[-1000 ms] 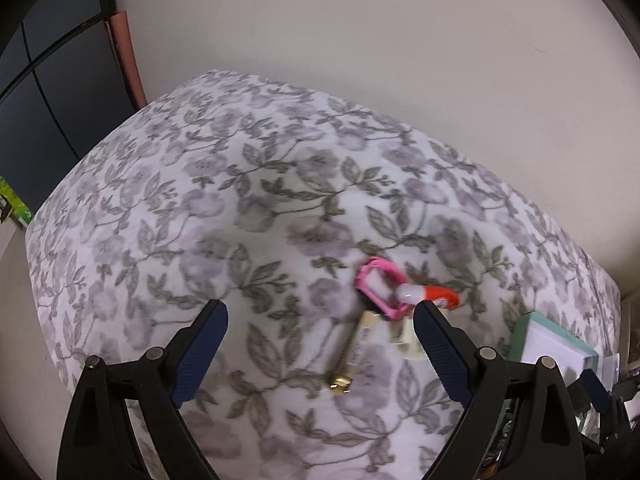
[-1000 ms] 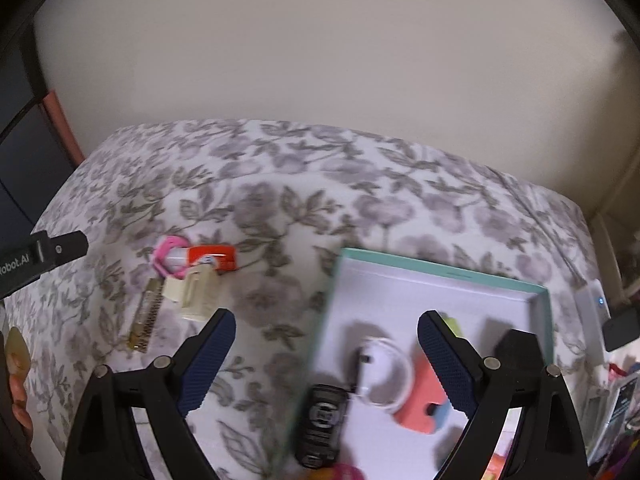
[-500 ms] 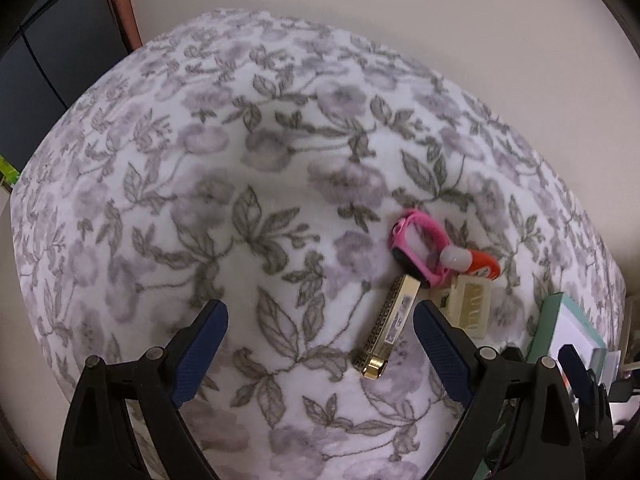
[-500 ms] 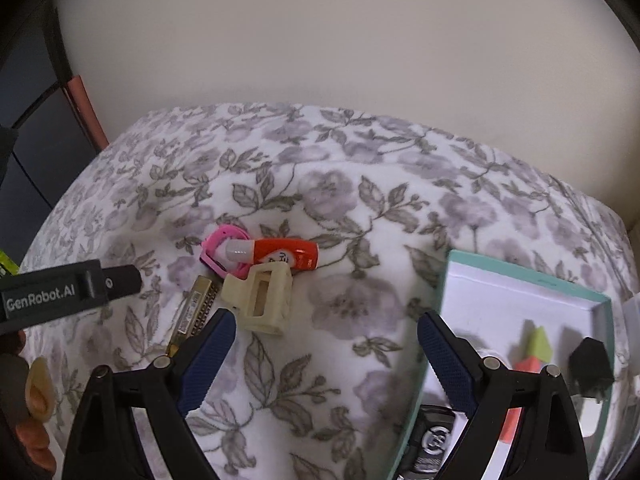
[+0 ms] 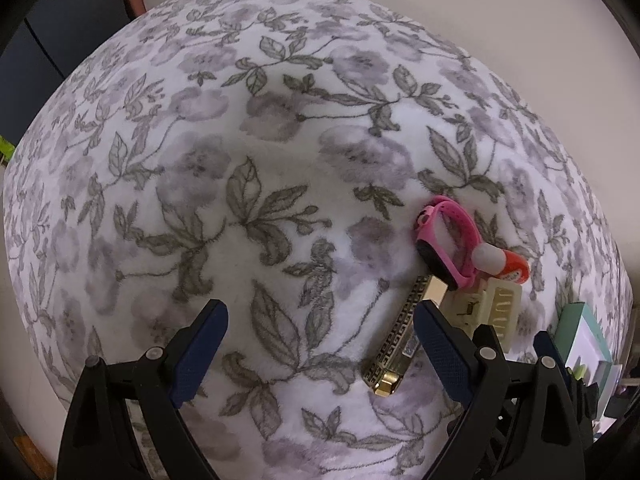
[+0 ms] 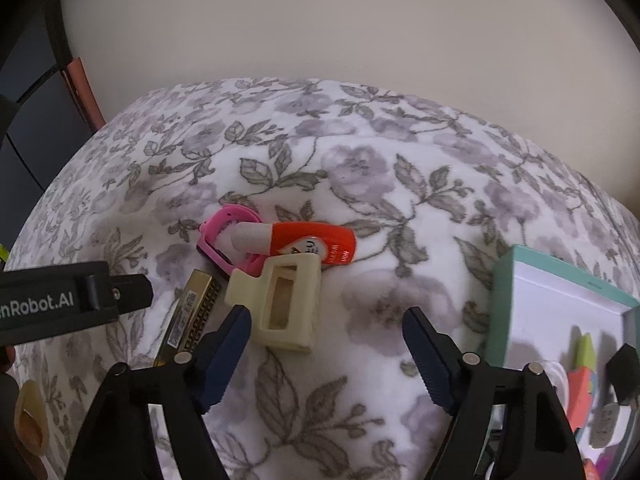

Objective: Organize rigid objects
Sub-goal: 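Move both tools back over the remaining objects on the bed, then grasp the gold harmonica with the left tool while the right tool grasps the cream hair clip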

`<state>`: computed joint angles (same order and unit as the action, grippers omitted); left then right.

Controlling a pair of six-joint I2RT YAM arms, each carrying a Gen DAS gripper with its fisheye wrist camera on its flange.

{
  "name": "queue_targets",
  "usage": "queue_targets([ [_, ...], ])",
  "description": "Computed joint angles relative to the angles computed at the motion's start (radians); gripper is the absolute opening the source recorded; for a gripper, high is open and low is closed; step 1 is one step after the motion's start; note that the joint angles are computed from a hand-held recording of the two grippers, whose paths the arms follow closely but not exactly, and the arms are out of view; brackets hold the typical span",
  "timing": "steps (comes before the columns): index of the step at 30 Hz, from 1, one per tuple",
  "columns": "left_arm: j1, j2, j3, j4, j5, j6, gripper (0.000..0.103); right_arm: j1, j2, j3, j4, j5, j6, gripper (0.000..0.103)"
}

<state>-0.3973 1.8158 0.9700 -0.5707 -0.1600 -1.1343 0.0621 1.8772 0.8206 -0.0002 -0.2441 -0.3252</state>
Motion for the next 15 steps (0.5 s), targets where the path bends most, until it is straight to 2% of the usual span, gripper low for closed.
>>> queue_targets([
  [8,0.022,0.020,0.016,0.011,0.010,0.020,0.094,0.023,0.008,-0.005,0.032,-0.022,0.011,0.074],
  [15,0.044,0.021,-0.005,0.033,0.035,0.016,0.094,0.021,0.018,0.003,-0.001,-0.063,-0.011,0.074],
])
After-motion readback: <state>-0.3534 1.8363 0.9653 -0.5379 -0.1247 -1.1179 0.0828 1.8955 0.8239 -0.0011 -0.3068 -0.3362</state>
